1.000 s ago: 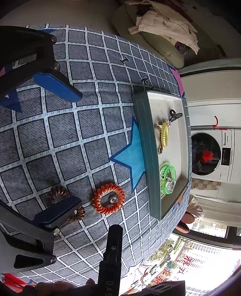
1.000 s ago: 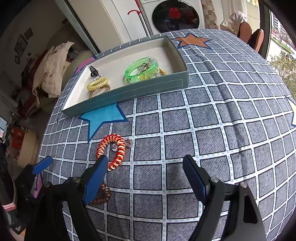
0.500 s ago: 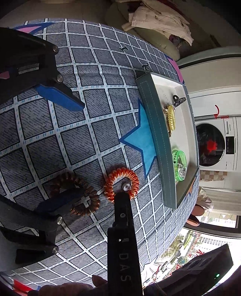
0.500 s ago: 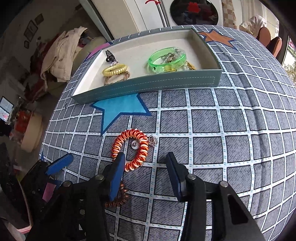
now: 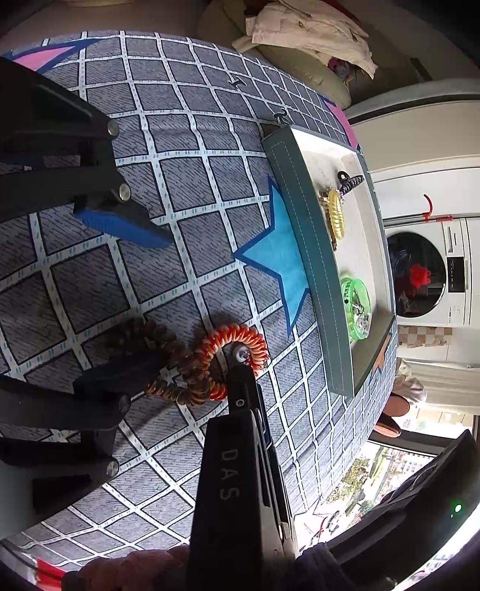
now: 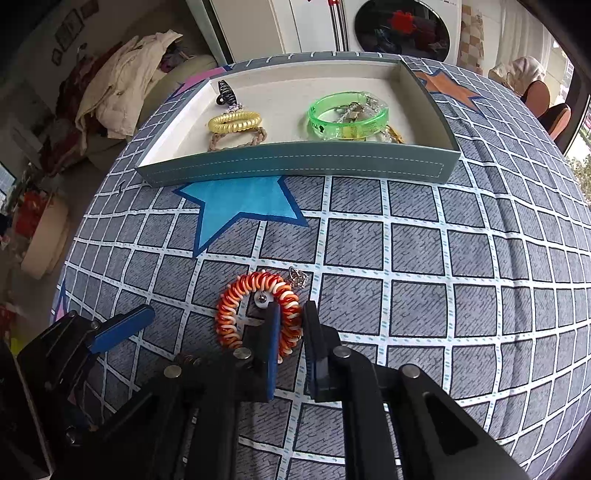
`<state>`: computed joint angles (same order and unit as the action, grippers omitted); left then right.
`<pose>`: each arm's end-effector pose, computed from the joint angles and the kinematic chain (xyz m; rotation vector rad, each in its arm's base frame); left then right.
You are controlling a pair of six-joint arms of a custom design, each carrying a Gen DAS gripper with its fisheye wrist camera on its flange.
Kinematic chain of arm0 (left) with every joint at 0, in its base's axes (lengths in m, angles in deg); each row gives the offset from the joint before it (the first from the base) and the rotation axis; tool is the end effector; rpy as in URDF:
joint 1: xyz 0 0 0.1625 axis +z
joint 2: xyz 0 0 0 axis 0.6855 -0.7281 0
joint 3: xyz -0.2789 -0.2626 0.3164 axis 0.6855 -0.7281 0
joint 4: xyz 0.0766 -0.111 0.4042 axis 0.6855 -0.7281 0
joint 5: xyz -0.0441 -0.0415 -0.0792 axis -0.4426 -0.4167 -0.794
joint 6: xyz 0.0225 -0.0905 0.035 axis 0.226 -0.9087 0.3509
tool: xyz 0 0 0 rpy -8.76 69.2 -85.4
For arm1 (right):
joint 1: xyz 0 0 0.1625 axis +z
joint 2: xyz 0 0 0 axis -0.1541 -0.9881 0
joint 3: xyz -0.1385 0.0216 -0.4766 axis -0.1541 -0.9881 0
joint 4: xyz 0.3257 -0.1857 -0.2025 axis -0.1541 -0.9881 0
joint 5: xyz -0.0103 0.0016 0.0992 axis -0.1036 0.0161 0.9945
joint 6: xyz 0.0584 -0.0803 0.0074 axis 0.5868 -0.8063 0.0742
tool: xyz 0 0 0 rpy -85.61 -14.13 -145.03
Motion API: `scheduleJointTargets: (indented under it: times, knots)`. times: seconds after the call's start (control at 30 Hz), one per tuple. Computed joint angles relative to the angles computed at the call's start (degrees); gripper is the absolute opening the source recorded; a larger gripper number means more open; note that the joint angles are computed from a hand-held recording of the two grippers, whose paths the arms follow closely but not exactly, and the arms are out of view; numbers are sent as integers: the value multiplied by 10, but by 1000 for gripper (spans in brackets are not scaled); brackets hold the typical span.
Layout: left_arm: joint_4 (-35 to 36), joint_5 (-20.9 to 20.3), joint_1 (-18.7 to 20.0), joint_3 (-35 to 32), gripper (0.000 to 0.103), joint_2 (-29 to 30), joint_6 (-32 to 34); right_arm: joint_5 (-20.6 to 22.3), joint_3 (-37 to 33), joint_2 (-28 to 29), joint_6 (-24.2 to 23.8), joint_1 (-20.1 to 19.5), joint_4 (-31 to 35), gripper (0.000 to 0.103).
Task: Organize jewelry
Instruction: 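Withdraw the left gripper toward the brown coil while the right gripper grasps the orange coil hair tie, then grasp the brown coil hair tie with the left gripper and lift it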
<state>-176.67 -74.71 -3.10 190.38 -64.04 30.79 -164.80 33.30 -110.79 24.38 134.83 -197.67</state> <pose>-0.0889 -0.3502 0.3224 0.4166 2.3189 -0.6826 0.4297 -0.4493 -0.0111 0.6894 -2.5507 0.2325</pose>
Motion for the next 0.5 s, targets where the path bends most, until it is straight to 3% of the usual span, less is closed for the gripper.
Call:
scheduleJointTargets:
  times: [0.03, 0.13, 0.5]
  knots:
    - [-5, -3, 0, 0, 55, 0, 6, 1, 4, -2, -2, -1, -8, 13]
    - [-13, -13, 3, -2, 34, 0, 21, 6, 14, -9, -1, -1, -25, 13]
    - [-29, -56, 35, -14, 31, -23, 13, 21, 38, -35, 1, -6, -58, 13]
